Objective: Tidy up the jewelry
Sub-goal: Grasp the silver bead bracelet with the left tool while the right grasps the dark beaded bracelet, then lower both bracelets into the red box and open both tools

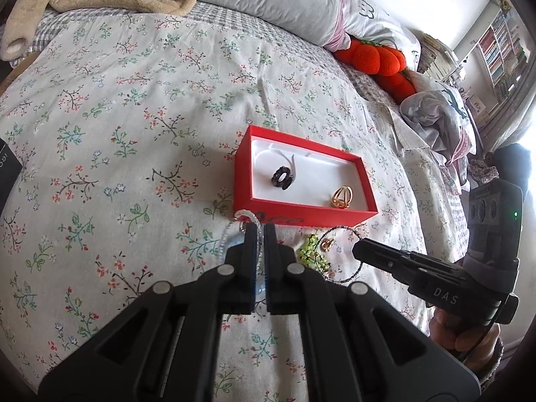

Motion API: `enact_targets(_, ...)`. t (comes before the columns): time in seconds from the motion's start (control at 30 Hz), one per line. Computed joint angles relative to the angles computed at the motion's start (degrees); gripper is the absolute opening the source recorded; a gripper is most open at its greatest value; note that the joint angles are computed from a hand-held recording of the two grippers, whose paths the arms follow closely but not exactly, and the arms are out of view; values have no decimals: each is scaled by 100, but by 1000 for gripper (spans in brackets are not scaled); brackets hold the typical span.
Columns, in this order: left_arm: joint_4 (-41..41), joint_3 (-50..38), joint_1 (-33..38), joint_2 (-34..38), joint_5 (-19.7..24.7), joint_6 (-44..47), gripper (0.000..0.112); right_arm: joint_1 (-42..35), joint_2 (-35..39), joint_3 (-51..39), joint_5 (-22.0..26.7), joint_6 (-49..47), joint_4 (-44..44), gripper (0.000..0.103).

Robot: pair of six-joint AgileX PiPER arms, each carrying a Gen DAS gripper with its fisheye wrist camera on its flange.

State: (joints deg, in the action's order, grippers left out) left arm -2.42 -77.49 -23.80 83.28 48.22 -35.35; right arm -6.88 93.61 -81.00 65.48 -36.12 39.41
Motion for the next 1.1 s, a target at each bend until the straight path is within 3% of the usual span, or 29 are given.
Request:
enact_targets(0.23, -183, -627, -94, 343, -226, 198, 4, -282, -37, -434, 82, -99, 491, 5)
enact_targets(0.6, -715, -1611, -60, 1290, -470, 723, 4, -226, 823, -1347, -69, 280, 766, 5)
enact_targets(1.1, 124, -1842, 102, 1801, -3, 280, 4, -214, 1404, -1729, -339, 733, -50, 6)
